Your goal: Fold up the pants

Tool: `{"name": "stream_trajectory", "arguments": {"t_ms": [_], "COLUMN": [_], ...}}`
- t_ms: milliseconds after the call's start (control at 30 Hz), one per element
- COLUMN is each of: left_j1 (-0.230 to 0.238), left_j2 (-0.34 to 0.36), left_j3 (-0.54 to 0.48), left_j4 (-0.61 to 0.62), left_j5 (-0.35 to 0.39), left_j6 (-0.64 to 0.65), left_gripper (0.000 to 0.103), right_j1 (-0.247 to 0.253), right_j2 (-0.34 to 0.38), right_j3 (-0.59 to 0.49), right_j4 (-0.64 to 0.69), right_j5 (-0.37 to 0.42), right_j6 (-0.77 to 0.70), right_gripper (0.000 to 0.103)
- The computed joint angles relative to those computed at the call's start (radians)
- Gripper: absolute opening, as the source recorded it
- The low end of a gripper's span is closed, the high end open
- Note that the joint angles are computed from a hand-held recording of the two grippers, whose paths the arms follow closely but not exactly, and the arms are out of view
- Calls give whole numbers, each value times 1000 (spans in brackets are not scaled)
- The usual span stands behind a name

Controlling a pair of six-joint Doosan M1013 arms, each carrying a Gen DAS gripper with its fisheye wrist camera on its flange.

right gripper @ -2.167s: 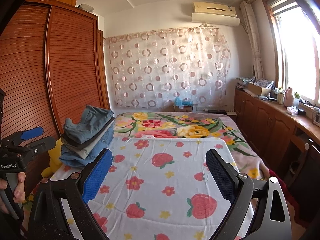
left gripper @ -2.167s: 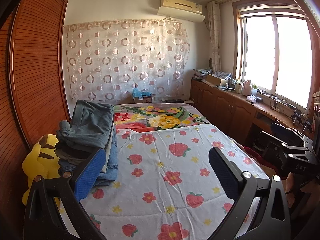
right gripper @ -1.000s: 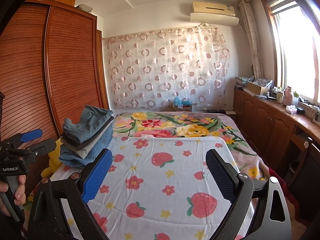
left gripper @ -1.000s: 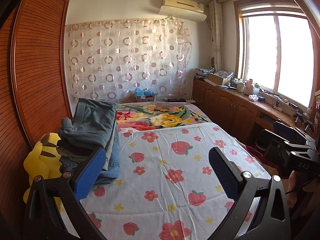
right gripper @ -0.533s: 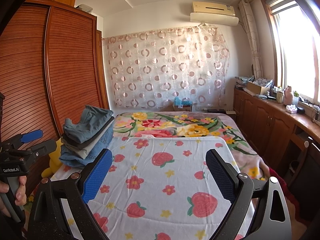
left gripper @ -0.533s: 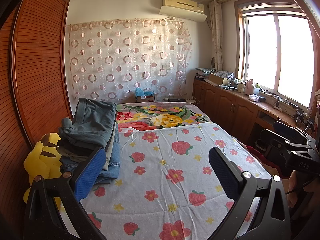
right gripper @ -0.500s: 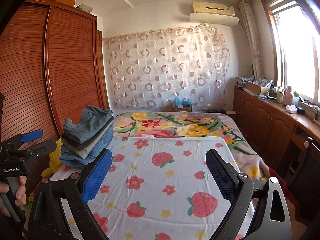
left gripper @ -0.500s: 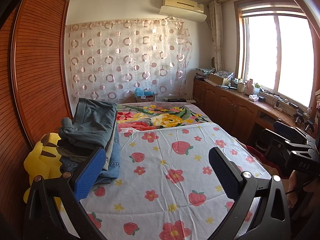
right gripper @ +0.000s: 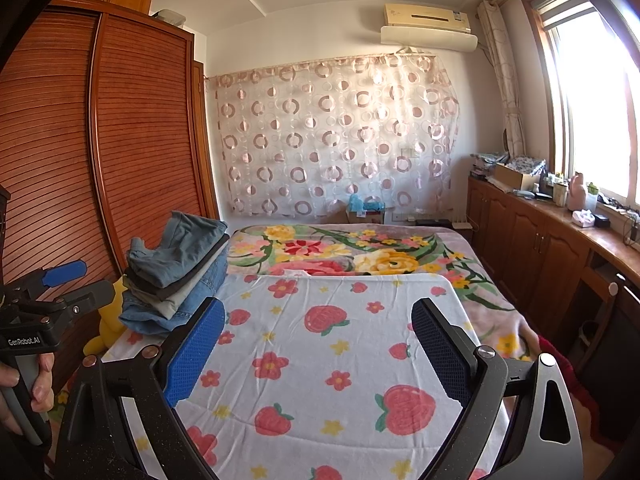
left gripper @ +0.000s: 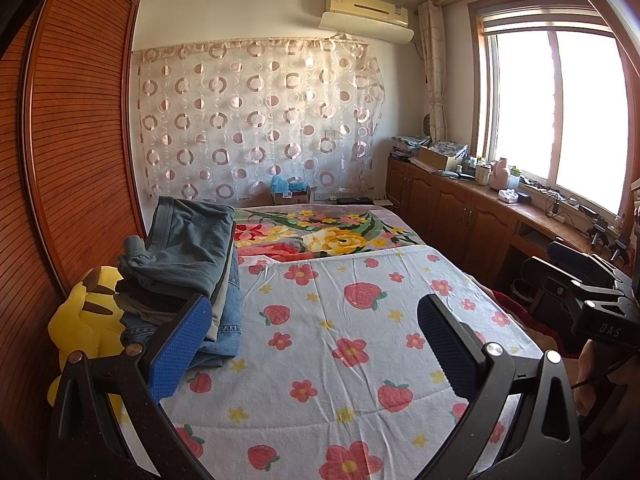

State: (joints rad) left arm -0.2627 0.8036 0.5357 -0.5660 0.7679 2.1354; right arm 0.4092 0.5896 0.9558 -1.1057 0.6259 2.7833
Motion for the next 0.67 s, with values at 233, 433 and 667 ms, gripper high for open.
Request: {"name": "stream_trajectory", "arguments": {"t_ms": [233, 433, 667], "left_j1": [0, 0, 0], "left_j2": [0, 0, 0], "left_j3": [-1, 0, 1], "left_j4": [2, 1, 1], "left_j5": [1, 1, 0], "left_j6": [-1, 0, 0], "left_gripper": [103, 103, 103], "right_j1": [2, 2, 2], "right_j2": [1, 1, 1], "right_j3": [-2, -1, -1], "right_j4": [-7, -8, -8], "right_j5": [4, 3, 4], "right_j6": [4, 6, 6], "right_gripper": [95, 95, 95]}}
